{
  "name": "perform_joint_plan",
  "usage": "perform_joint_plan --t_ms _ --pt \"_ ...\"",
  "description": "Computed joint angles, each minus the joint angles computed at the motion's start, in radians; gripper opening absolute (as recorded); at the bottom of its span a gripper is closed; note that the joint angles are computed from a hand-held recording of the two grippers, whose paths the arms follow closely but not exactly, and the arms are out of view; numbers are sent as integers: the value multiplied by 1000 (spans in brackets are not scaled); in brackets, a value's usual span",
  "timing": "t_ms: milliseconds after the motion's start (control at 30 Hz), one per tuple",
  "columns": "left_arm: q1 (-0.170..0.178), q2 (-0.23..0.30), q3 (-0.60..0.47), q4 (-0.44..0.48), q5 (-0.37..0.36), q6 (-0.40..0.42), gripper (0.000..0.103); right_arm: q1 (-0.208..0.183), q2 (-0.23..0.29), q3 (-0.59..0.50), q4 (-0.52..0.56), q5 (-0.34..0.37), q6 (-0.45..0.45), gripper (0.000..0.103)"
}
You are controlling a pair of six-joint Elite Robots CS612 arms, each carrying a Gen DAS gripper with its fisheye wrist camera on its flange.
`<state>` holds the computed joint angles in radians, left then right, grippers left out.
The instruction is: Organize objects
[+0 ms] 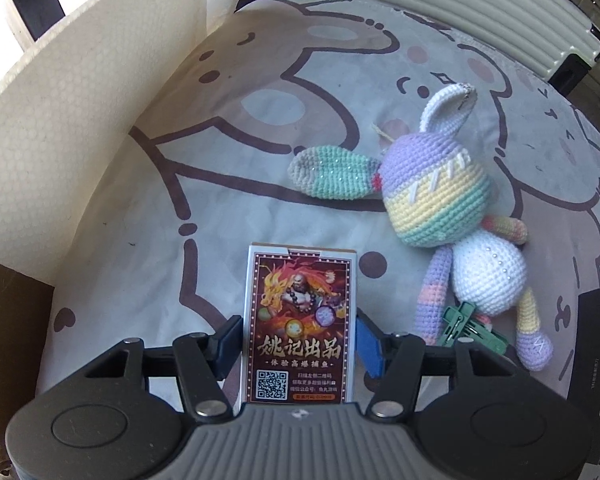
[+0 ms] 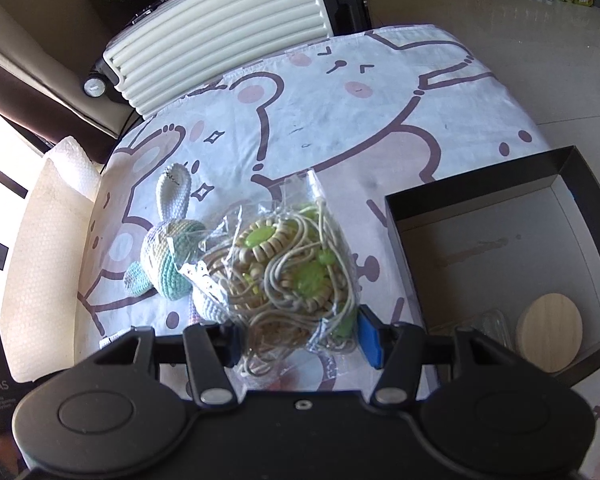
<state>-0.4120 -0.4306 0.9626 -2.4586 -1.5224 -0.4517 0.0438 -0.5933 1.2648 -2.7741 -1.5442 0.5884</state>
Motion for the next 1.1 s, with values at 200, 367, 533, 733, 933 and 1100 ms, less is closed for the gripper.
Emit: perform_joint_plan --t_ms 200,367,533,733,933,1100 --pt "-9 -48 70 -97 15 9 60 0 -24 32 -32 -12 -33 56" --pt "-16 -94 139 -185 20 8 60 -1 -45 62 -66 -32 -78 56" --pt "-25 -131 194 -252 34 4 60 1 -69 93 -88 -34 -110 56" --pt "-38 -163 234 -298 40 5 60 0 -100 133 -108 -31 -147 56" --pt "-50 -184 264 -346 49 -4 60 1 -120 157 -105 -74 -197 56" --pt "-55 -196 283 -373 39 -11 60 -4 -139 182 -110 -81 -213 56"
